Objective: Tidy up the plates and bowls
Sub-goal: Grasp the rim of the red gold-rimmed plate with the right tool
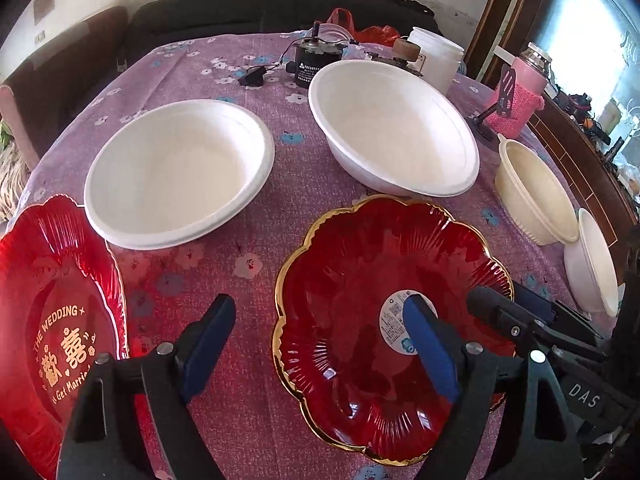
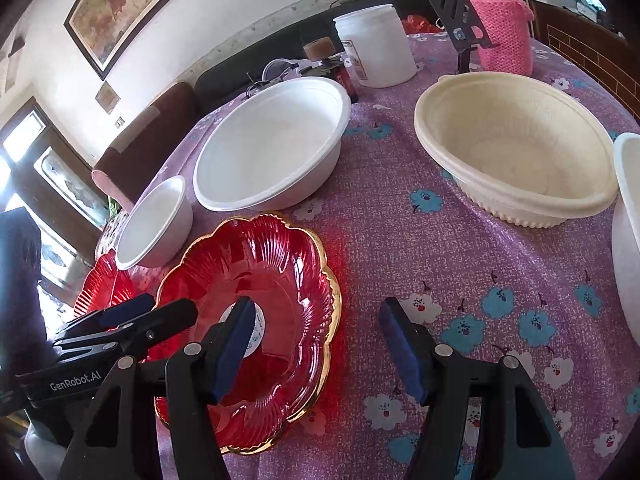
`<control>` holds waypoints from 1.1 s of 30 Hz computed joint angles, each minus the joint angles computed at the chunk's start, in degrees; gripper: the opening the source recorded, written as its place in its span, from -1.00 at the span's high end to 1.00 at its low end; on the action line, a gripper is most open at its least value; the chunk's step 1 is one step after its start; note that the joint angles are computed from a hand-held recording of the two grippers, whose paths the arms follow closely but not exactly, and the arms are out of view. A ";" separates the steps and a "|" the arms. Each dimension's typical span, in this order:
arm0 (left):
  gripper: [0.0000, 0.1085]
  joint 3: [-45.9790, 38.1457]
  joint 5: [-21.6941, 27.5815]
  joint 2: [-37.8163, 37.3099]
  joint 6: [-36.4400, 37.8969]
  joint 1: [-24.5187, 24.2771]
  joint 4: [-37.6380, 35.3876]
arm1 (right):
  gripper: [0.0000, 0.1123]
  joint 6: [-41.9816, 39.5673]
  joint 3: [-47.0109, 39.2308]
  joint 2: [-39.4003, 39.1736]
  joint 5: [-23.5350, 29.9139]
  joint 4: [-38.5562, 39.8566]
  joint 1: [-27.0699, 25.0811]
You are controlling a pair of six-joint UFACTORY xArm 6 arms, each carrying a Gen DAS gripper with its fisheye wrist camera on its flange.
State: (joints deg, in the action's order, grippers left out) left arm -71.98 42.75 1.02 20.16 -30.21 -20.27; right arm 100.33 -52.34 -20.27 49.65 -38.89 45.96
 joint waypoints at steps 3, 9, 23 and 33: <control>-0.01 0.21 1.35 -0.35 4.71 -0.32 -3.89 | -0.13 -1.36 -1.10 1.33 0.19 0.03 0.17; -0.01 0.07 0.94 0.57 4.73 -0.34 -5.51 | 0.55 -3.01 -2.48 2.25 3.79 1.33 0.83; 0.30 4.11 -3.43 -1.13 1.39 -1.18 -5.81 | 0.75 2.11 2.21 -1.82 0.34 0.83 -0.03; 0.34 9.75 -5.40 -10.69 6.53 0.63 -13.82 | 0.79 13.91 2.54 -4.83 1.52 -7.11 4.80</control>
